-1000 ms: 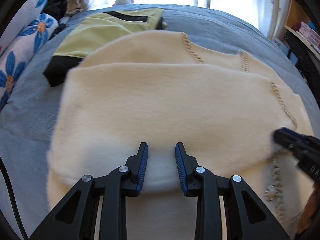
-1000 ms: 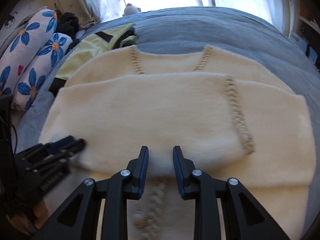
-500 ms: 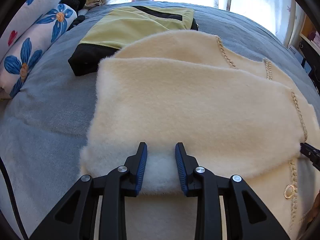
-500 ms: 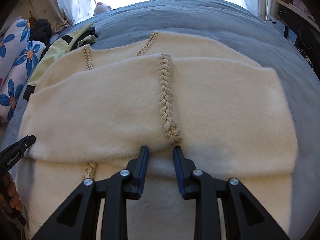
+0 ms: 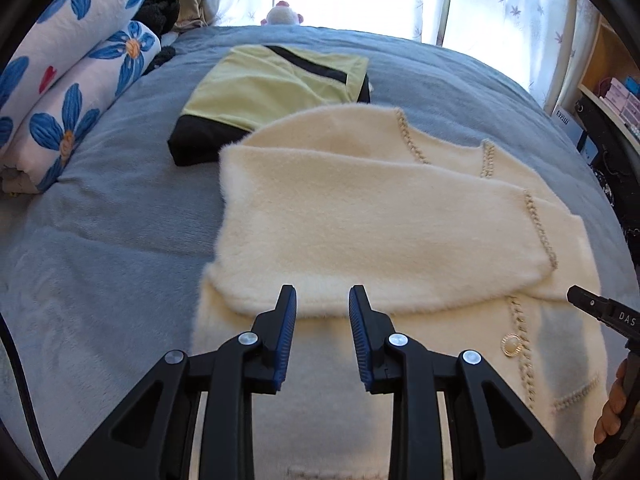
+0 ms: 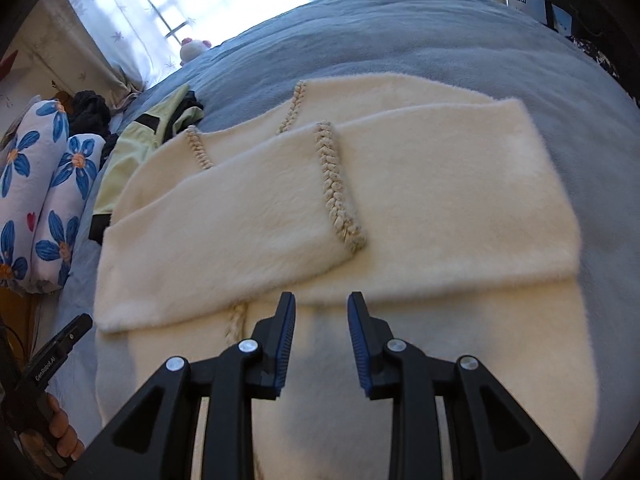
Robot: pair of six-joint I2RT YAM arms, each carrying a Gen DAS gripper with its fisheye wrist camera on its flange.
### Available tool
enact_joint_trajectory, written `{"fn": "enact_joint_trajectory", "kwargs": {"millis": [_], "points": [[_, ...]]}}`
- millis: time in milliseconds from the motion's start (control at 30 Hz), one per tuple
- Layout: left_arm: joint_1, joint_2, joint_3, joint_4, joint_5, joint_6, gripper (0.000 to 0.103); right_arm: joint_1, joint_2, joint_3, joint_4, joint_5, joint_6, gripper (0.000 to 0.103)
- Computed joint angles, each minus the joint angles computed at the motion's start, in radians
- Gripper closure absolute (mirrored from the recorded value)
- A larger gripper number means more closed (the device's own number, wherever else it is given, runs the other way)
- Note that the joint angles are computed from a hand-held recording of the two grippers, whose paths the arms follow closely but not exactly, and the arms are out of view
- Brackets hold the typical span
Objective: Fold large clothes
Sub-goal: 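Move both grippers to the braided hem of the cardigan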
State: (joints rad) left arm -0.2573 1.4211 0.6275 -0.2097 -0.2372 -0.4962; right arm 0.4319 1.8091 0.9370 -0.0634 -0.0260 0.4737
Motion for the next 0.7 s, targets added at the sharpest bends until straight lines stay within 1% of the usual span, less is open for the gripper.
{"fn": "enact_joint_trajectory", "kwargs": {"millis": [133, 167, 300, 367, 433, 533, 600, 633, 667, 700], "points": [[-0.059, -0.16, -0.025, -0.13, -0.042, -0.042, 0.077, 0.039, -0.189, -0.138, 0.004, 0.066, 0.017, 0.076], [-0.077, -0.198, -0.029, -0.166, -0.054, -0.056, 0.077, 0.057, -0.251, -0.175, -0.009, 0.104, 0.028, 0.076], [-0.181, -0.345, -0.046, -0.32, -0.134, -0.133, 0.077, 0.102, -0.442, -0.282, -0.057, 0.182, 0.056, 0.075], [-0.248, -0.415, -0.054, -0.402, -0.181, -0.191, 0.077, 0.127, -0.532, -0.332, -0.076, 0.212, 0.073, 0.073], [-0.328, -0.483, -0.056, -0.5, -0.232, -0.271, 0.077, 0.157, -0.625, -0.376, -0.106, 0.249, 0.089, 0.071], [-0.43, -0.552, -0.053, -0.62, -0.283, -0.39, 0.077, 0.206, -0.746, -0.421, -0.166, 0.287, 0.104, 0.07], [-0.511, -0.589, -0.049, -0.705, -0.319, -0.487, 0.074, 0.251, -0.817, -0.44, -0.216, 0.315, 0.118, 0.067], [-0.56, -0.6, -0.044, -0.753, -0.342, -0.547, 0.07, 0.272, -0.843, -0.45, -0.23, 0.324, 0.125, 0.063], [-0.606, -0.603, -0.039, -0.795, -0.364, -0.606, 0.061, 0.297, -0.88, -0.463, -0.248, 0.331, 0.134, 0.061], [-0.661, -0.607, -0.035, -0.841, -0.388, -0.676, 0.054, 0.317, -0.908, -0.473, -0.262, 0.335, 0.14, 0.058]]}}
